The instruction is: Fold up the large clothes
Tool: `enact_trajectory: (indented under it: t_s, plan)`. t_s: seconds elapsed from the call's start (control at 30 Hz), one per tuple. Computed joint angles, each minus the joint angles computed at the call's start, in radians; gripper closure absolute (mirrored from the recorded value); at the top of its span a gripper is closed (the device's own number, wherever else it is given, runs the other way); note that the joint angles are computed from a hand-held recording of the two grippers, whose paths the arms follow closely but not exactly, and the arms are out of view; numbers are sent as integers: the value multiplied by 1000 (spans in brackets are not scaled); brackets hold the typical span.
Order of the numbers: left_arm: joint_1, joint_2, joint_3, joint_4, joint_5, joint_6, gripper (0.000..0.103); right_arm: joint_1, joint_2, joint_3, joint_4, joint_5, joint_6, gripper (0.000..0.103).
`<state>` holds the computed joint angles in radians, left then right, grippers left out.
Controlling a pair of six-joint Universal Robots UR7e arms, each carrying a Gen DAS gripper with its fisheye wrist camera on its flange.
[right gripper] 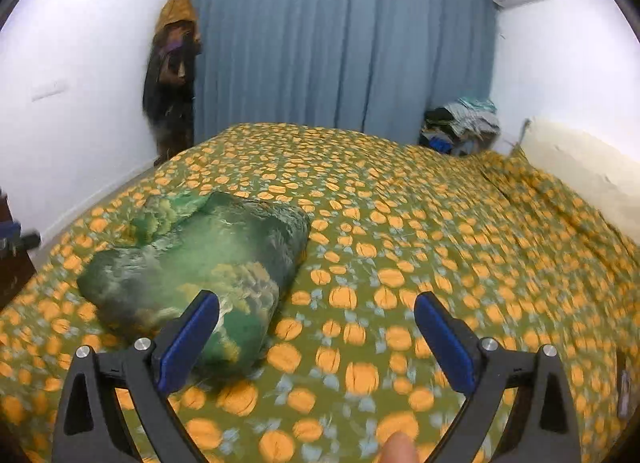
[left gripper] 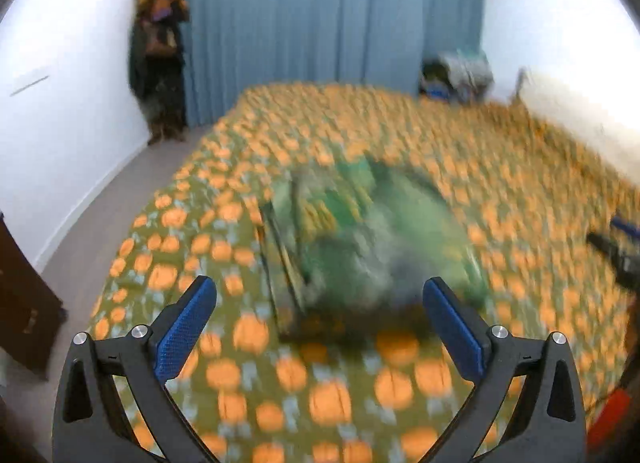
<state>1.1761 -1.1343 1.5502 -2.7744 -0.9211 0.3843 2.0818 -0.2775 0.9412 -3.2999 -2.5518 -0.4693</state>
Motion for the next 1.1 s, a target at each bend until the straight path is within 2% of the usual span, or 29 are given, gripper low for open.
enact_trajectory:
  t_s: [0.03, 0.1, 0.17, 0.23, 0.37, 0.47, 0.63, 0.8, 0.93, 1.1]
  plan:
    - [-11, 7, 11, -31, 31, 12, 0, 6, 0, 4, -13, -20, -7, 3]
    - [-33, -17, 72, -106, 42, 20, 0, 23, -3, 26, -77, -42, -48, 3]
    - [-53, -52, 113, -64, 31, -33, 0, 31, -9, 45, -95, -67, -54, 3]
    - [-70, -77, 151, -59, 30, -60, 0, 41, -40, 105, -95, -70, -16, 3]
    - [-111, -108, 218, -95, 75, -75, 0, 62, -89, 192, -67, -88, 58, 3]
    - [-136, -136, 260, -114, 94, -99, 0, 71, -110, 234, -66, -94, 80, 3]
    - [-179, -157, 320, -167, 204, -141, 0, 90, -145, 307, -36, -91, 144, 3]
    - [-219, -218, 382, -122, 236, -222, 0, 107, -169, 378, -2, -107, 218, 3]
    - [-232, -255, 408, -72, 240, -273, 0, 115, -198, 448, -13, -73, 260, 3]
    - [-242, -261, 424, -59, 294, -275, 0, 124, -227, 503, 55, -28, 329, 3]
